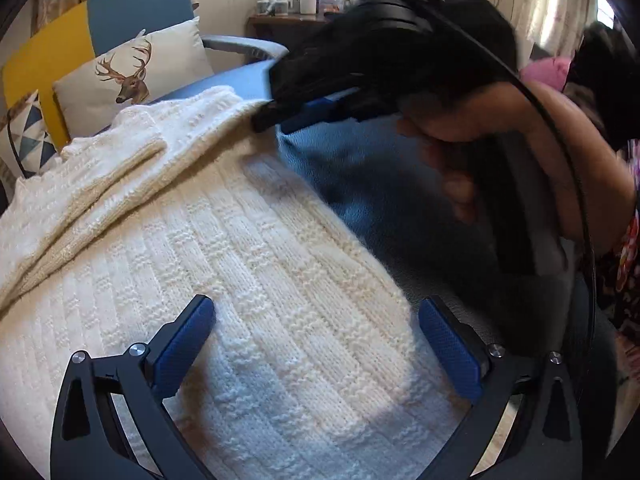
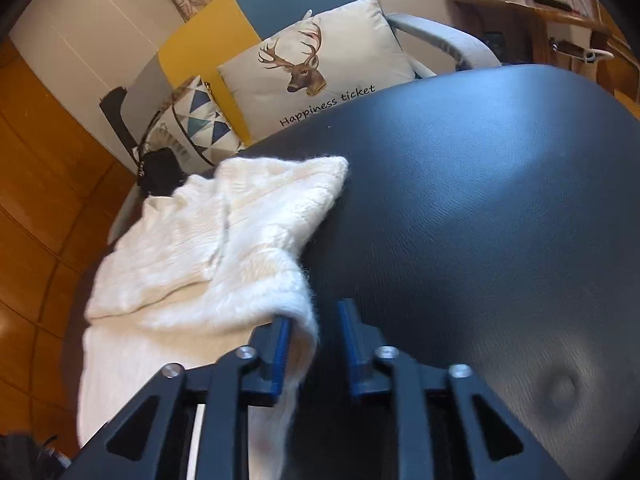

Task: Fold clothes

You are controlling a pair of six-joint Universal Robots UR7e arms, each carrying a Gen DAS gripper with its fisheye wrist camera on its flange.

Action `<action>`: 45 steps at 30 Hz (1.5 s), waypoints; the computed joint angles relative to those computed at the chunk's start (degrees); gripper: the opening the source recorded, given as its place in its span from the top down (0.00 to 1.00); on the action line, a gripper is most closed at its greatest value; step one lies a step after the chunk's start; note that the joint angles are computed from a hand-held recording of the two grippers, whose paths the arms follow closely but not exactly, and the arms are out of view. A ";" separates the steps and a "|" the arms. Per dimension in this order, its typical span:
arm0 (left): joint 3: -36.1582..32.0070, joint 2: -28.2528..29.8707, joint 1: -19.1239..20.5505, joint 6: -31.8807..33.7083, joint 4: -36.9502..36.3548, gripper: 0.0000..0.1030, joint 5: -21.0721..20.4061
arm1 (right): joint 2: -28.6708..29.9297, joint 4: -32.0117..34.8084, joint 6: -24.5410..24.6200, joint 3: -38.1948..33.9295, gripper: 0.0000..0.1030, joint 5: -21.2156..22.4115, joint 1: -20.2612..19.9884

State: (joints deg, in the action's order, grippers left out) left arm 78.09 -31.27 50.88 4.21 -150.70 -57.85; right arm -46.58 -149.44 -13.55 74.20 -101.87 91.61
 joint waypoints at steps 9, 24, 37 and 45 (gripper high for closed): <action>9.77 -8.65 2.79 -7.53 -11.04 0.00 10.24 | -3.96 -9.79 -10.02 12.15 0.77 4.64 2.58; 30.20 -29.19 5.68 -15.26 -17.94 0.00 13.51 | -13.69 -2.35 5.30 21.31 0.72 18.60 -5.54; 39.25 -41.85 9.82 -24.65 -5.61 0.00 4.91 | -18.83 1.86 5.93 31.00 0.71 20.91 -6.71; 45.93 -44.49 7.71 -18.16 -11.23 0.00 2.05 | -18.83 6.81 3.18 31.24 0.70 24.57 -7.12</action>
State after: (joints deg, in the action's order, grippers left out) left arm 124.02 -75.76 58.60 -13.95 -161.93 -55.80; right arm -65.41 -142.63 -10.37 105.43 -77.29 84.49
